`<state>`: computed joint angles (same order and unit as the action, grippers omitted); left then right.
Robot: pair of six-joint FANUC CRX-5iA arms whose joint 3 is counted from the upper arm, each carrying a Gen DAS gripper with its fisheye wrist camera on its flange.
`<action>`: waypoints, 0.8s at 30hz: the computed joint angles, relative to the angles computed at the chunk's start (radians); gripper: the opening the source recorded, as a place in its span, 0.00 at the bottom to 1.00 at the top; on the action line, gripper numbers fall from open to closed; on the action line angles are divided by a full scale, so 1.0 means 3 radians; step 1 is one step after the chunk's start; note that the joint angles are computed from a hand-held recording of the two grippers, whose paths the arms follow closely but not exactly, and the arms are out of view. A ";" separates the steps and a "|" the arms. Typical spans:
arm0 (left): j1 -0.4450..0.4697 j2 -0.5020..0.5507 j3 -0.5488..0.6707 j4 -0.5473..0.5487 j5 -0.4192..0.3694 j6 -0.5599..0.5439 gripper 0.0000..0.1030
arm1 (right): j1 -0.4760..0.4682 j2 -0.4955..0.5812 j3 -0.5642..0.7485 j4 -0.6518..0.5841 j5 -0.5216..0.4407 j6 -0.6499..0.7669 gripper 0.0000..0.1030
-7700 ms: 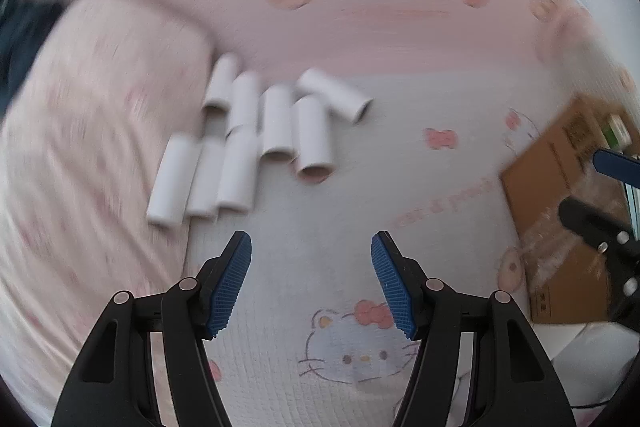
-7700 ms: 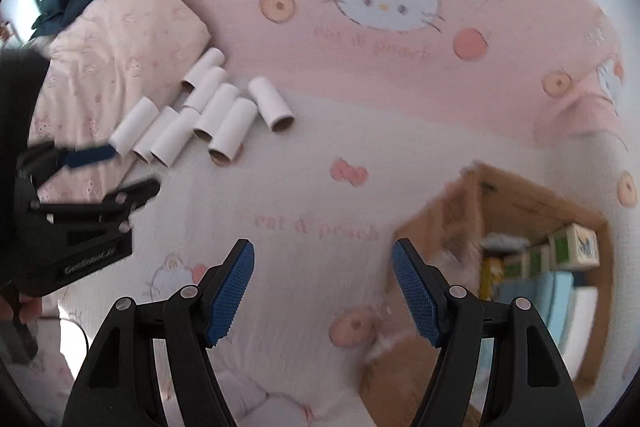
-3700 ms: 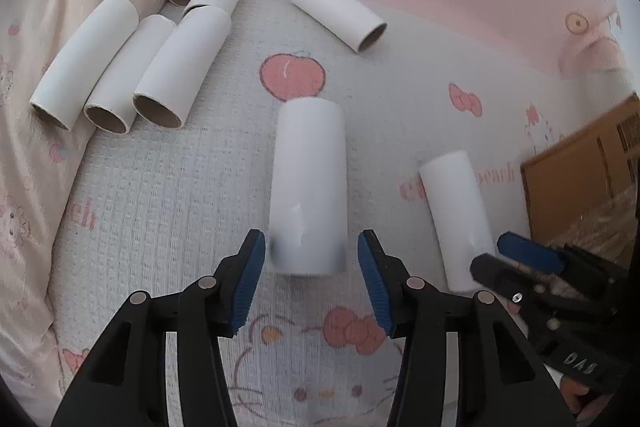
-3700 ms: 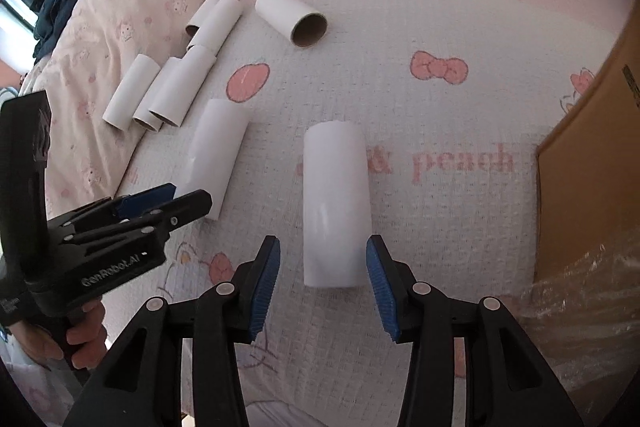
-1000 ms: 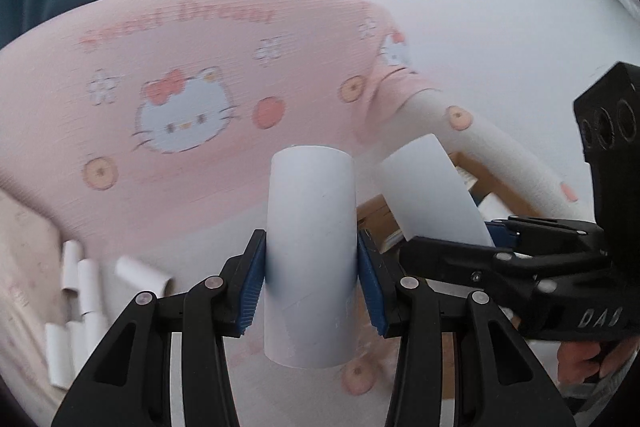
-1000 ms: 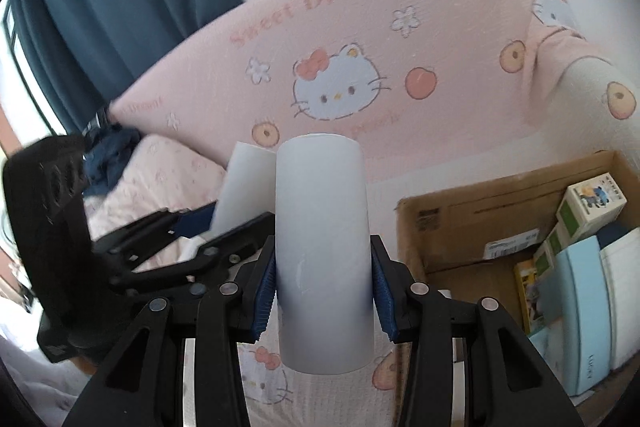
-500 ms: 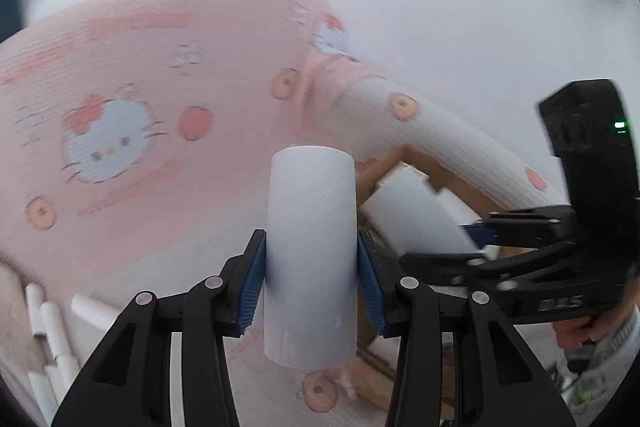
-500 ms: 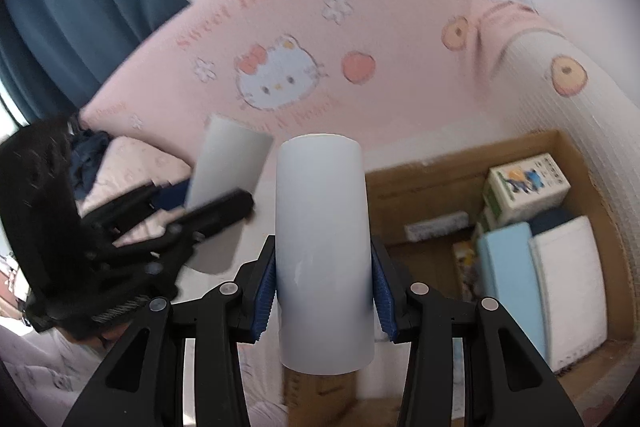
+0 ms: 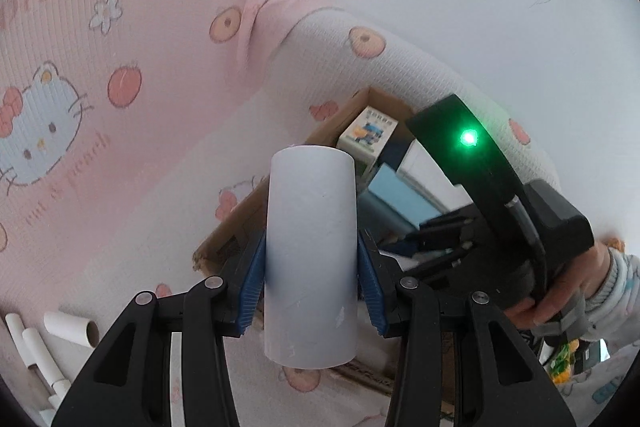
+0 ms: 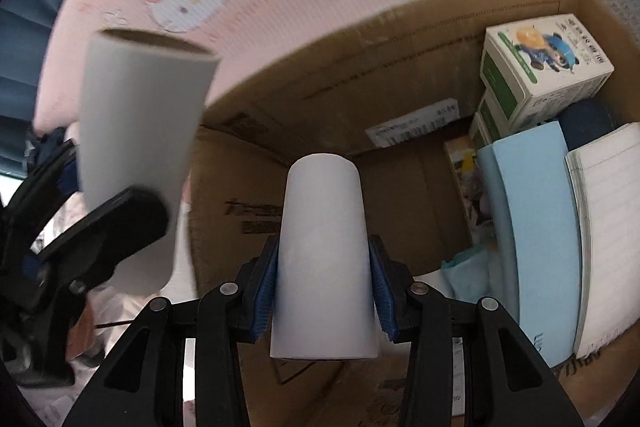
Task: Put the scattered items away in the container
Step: 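Carry the tube in the right gripper into the cardboard box and release it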
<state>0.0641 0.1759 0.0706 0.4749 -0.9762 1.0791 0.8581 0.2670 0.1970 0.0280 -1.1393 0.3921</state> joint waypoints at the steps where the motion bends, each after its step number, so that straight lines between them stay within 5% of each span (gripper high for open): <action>1: 0.0010 -0.0010 -0.0013 -0.0016 0.0029 0.0012 0.47 | -0.0019 0.0043 0.0043 -0.0007 -0.0058 0.0028 0.39; 10: 0.0079 -0.0087 -0.0072 -0.0105 0.0083 -0.0094 0.47 | -0.0113 0.0527 0.0552 -0.0089 -0.0747 0.0218 0.39; 24: 0.0201 -0.0143 -0.0157 0.0017 0.0162 -0.0028 0.47 | -0.0174 0.0975 0.0870 -0.0055 -0.1105 0.0496 0.39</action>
<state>0.1244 0.1330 0.0237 0.4799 -0.9275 1.0706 0.8059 0.5594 0.4581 0.0115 -1.4710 0.5407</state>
